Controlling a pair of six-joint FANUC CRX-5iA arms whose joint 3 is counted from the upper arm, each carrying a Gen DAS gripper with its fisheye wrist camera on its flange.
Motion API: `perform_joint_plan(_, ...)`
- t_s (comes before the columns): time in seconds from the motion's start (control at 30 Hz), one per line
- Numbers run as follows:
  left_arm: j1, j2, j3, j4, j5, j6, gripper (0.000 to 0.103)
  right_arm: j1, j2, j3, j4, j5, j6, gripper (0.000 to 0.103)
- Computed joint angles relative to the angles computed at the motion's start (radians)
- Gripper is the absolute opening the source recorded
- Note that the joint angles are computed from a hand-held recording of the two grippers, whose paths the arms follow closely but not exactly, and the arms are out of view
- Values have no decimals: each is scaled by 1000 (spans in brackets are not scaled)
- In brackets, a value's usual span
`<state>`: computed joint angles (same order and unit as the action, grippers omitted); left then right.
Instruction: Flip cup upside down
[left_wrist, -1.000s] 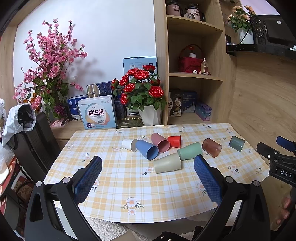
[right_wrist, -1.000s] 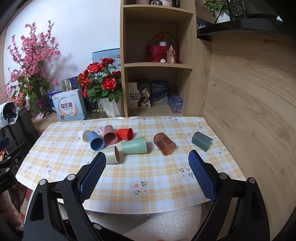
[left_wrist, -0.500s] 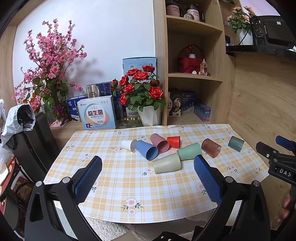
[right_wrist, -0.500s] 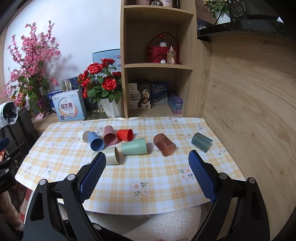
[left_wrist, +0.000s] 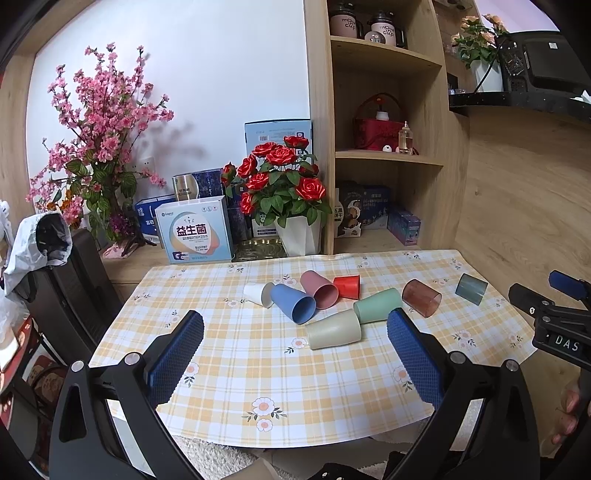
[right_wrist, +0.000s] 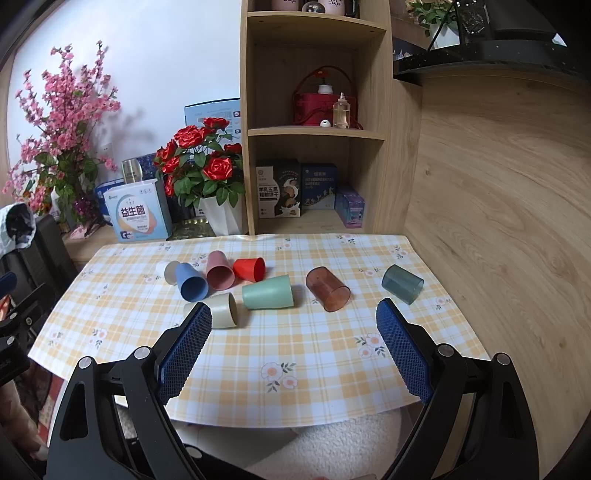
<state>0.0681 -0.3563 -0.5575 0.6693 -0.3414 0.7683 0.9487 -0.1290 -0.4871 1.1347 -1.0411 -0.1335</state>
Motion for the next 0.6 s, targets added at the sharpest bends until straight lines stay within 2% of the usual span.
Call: perform_joint_plan(0.6,0,-2,-2,10,-3,-10,97,1,0,0,1,-2,0,88)
